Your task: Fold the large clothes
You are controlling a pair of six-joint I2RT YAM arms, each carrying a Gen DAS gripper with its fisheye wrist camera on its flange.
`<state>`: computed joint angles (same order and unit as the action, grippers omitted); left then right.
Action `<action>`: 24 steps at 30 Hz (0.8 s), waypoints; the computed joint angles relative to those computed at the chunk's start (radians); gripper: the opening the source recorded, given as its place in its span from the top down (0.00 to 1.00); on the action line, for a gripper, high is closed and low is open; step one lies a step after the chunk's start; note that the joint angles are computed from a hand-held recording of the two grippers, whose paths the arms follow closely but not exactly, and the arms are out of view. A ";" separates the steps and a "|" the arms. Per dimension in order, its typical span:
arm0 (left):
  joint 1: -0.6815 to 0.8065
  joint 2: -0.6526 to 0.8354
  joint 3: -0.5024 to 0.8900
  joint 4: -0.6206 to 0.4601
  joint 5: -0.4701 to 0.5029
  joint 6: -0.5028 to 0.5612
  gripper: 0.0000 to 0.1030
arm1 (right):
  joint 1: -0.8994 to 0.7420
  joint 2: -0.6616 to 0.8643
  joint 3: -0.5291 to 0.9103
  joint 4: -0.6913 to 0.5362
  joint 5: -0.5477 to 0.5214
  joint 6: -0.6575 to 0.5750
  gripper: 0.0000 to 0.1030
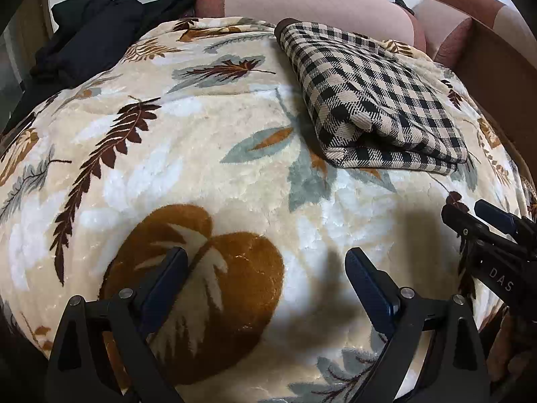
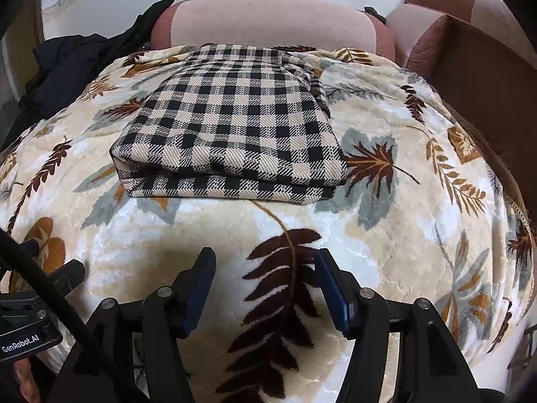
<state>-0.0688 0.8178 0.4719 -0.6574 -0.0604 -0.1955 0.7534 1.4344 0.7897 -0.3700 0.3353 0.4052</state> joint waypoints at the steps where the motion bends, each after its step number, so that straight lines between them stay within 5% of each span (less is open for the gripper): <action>1: 0.002 0.001 0.000 0.000 0.002 0.000 0.09 | 0.000 0.000 0.000 0.000 0.001 0.001 0.36; 24: -0.007 -0.008 -0.004 0.002 -0.017 0.001 0.09 | 0.004 -0.007 -0.003 0.000 0.021 0.005 0.34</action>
<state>-0.0762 0.8093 0.4678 -0.6556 -0.0773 -0.1949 0.7579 1.4271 0.7867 -0.3705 0.3562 0.4099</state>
